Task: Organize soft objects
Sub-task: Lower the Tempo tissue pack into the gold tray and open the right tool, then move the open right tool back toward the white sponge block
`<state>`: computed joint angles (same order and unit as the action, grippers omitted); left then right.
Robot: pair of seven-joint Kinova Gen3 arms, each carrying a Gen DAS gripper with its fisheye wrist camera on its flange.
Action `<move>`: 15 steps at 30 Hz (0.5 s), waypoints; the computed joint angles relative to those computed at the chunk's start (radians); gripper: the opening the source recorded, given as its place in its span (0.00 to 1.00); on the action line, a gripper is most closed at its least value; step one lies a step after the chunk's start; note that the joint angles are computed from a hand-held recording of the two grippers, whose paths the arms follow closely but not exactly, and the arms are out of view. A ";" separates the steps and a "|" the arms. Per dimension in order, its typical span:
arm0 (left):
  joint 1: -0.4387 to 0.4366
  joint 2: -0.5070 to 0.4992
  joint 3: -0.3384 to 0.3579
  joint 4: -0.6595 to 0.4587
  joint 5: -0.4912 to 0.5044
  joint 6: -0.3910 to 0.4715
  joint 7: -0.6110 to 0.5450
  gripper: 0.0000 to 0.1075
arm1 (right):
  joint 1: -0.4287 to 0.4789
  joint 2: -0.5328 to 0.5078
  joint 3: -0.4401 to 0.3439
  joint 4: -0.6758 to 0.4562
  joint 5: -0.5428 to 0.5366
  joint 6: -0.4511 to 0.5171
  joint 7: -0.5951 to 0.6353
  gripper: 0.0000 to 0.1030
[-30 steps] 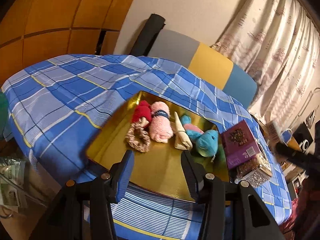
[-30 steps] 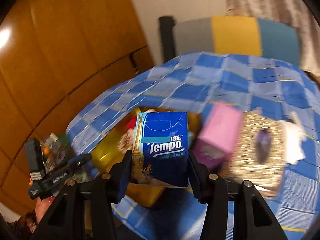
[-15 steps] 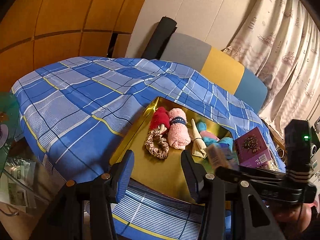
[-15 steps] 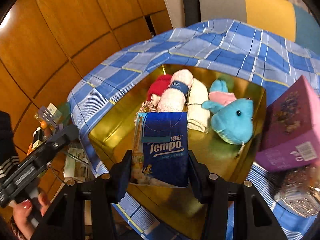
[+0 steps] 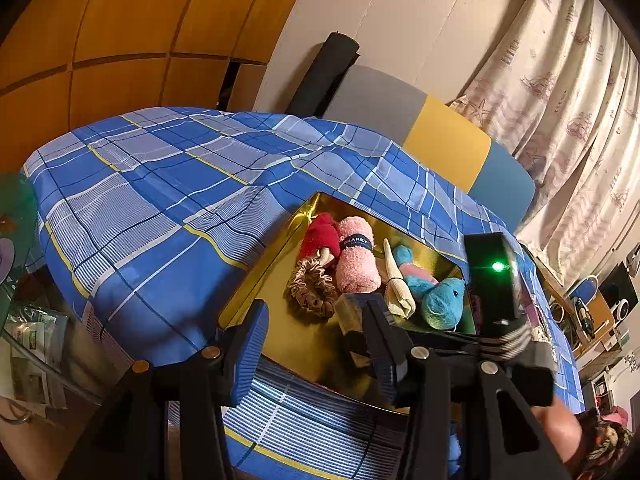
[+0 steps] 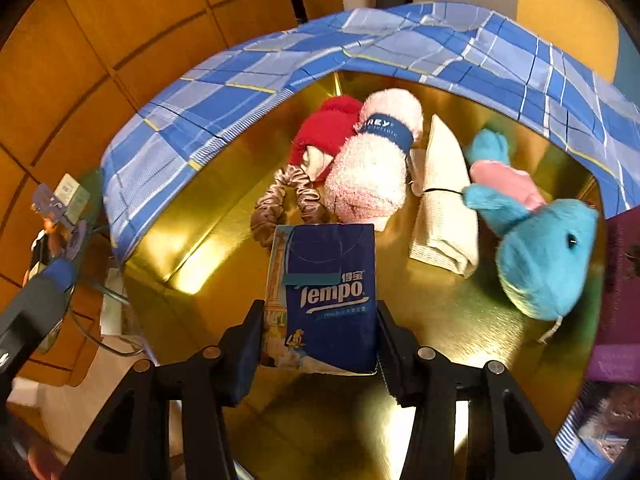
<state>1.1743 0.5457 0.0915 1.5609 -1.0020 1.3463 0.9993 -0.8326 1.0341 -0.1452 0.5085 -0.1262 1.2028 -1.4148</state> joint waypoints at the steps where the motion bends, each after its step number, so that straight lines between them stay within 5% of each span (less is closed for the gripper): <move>1: 0.001 -0.001 -0.001 0.003 0.000 0.000 0.006 0.46 | -0.004 0.013 0.003 -0.022 0.000 0.009 -0.012 0.51; 8: -0.003 -0.013 0.002 0.031 0.005 -0.009 0.063 0.46 | -0.018 0.083 0.005 -0.140 -0.021 0.023 -0.056 0.55; 15: -0.011 -0.015 0.010 0.038 0.011 -0.017 0.084 0.46 | 0.024 0.001 -0.037 0.004 -0.072 -0.072 0.002 0.63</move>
<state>1.1635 0.5310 0.1011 1.5990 -0.9906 1.3294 1.0831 -0.8085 1.0347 -0.1825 0.5129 -0.1987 1.1310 -1.4131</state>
